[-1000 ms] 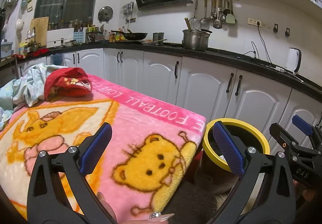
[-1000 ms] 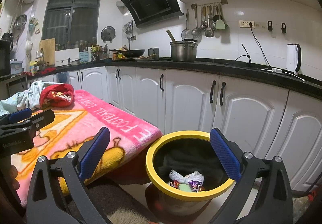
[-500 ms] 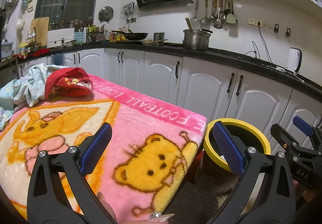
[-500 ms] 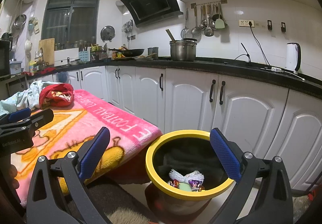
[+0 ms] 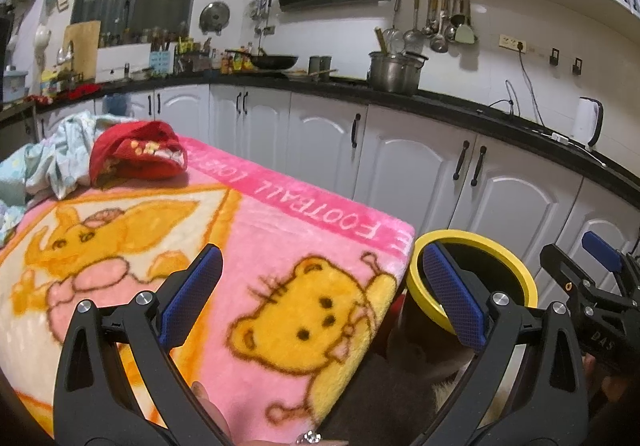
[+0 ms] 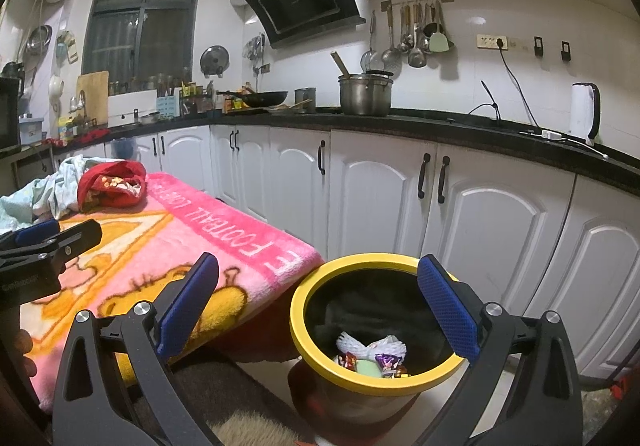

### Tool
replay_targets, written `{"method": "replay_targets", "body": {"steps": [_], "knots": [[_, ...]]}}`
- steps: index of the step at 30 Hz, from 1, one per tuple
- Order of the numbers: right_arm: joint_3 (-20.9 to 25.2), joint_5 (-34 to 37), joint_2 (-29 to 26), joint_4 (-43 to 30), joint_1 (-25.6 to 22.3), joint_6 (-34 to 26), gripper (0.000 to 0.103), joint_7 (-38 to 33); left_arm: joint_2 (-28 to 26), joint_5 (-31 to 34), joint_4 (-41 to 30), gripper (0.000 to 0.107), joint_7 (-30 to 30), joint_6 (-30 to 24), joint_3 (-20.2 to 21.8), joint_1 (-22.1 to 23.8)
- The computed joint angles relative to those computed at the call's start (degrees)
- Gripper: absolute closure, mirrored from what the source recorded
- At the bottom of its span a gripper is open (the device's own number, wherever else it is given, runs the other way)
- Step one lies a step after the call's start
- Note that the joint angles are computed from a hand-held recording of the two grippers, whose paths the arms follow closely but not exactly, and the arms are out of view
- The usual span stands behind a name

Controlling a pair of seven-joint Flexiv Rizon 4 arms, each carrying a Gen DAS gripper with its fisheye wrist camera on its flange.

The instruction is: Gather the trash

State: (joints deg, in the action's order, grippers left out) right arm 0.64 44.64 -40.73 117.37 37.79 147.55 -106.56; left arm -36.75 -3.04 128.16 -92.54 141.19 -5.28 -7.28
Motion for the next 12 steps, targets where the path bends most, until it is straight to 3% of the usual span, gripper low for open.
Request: {"method": "replay_targets", "body": {"steps": [4, 8, 10, 12], "knots": [[0.70, -2.73, 0.98, 0.30, -0.23, -3.07, 0.006, 0.29, 1.51, 2.45, 2.02, 0.015, -3.79, -1.94, -0.94, 4.24], [0.67, -8.11, 3.66, -2.84, 2.39, -14.65, 0.006, 0.46, 5.38, 3.67, 6.00, 0.015, -8.50, -4.91, 0.75, 10.80], [-1.53, -9.07, 4.36, -6.71, 7.16, -24.62, 0.006, -1.42, 7.46, 0.13, 8.37, 0.015, -8.21, -5.96, 5.17, 12.62], [-0.48, -14.89, 3.61, -9.79, 8.41, -32.33, 0.006, 1.30, 8.88, -8.77, 9.56, 0.015, -4.38, -10.54, 10.84, 11.90]]}}
